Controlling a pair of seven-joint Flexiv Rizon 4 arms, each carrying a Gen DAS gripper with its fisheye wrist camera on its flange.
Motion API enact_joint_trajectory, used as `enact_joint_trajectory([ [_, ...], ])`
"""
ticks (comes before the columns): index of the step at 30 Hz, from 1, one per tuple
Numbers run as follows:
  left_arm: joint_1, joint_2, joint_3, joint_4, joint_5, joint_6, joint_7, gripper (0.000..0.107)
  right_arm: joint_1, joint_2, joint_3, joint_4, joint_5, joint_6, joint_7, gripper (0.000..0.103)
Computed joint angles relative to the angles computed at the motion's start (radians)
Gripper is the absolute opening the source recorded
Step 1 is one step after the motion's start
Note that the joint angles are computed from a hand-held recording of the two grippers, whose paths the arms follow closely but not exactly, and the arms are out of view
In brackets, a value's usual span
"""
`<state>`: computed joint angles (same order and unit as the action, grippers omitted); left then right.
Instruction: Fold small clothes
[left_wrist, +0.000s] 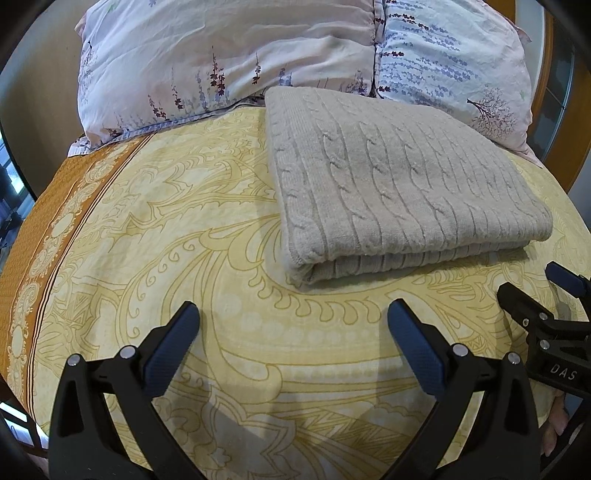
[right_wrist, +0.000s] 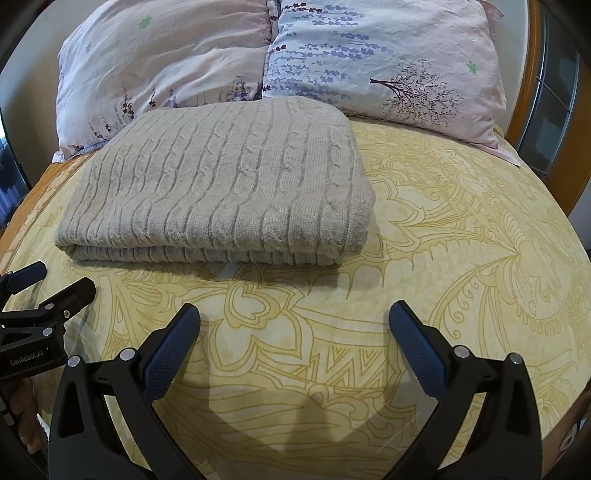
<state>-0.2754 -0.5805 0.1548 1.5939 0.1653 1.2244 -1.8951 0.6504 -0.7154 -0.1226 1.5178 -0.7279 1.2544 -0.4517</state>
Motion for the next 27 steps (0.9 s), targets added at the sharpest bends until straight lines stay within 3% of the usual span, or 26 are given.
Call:
enact_joint_trajectory([
  [27, -0.003, 0.002, 0.004, 0.002, 0.007, 0.005, -0.01, 0.101, 0.002, -0.001, -0.003, 0.001, 0.003, 0.004, -0.005, 0.102],
])
